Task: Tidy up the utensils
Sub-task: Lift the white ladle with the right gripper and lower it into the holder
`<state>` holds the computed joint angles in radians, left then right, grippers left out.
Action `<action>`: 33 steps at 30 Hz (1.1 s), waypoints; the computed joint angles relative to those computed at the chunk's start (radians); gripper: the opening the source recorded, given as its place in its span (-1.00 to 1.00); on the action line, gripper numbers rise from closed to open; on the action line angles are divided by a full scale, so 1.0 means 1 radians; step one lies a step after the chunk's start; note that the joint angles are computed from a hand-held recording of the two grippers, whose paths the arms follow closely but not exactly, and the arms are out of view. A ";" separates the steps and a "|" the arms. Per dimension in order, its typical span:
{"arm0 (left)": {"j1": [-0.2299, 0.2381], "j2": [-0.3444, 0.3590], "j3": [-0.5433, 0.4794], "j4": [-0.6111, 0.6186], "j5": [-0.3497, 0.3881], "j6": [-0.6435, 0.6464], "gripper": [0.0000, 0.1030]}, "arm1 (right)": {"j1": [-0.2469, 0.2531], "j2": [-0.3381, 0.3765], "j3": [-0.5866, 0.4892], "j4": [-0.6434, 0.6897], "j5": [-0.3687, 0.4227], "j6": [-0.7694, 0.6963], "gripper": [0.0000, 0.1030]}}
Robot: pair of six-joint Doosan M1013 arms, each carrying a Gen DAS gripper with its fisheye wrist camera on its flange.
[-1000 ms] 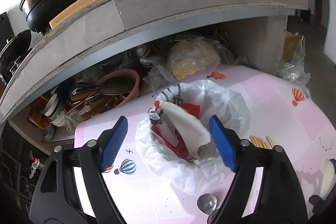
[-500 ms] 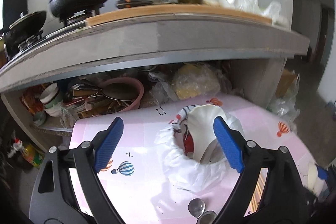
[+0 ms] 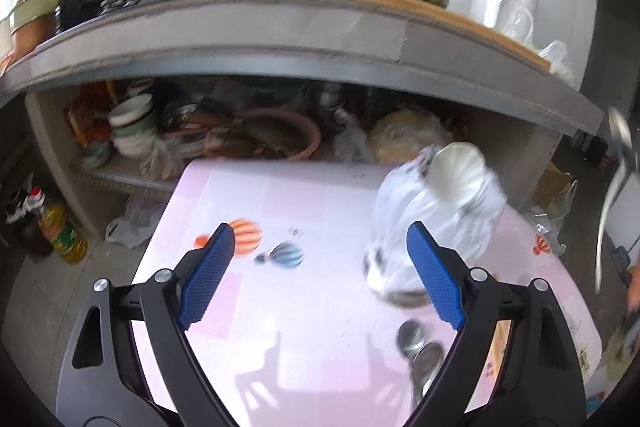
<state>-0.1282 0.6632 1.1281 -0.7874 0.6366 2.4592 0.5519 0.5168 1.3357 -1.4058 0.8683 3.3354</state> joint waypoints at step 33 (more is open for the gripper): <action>0.102 0.010 0.053 0.053 -0.053 -0.156 0.63 | -0.046 0.351 -0.496 0.242 -0.015 -0.901 0.09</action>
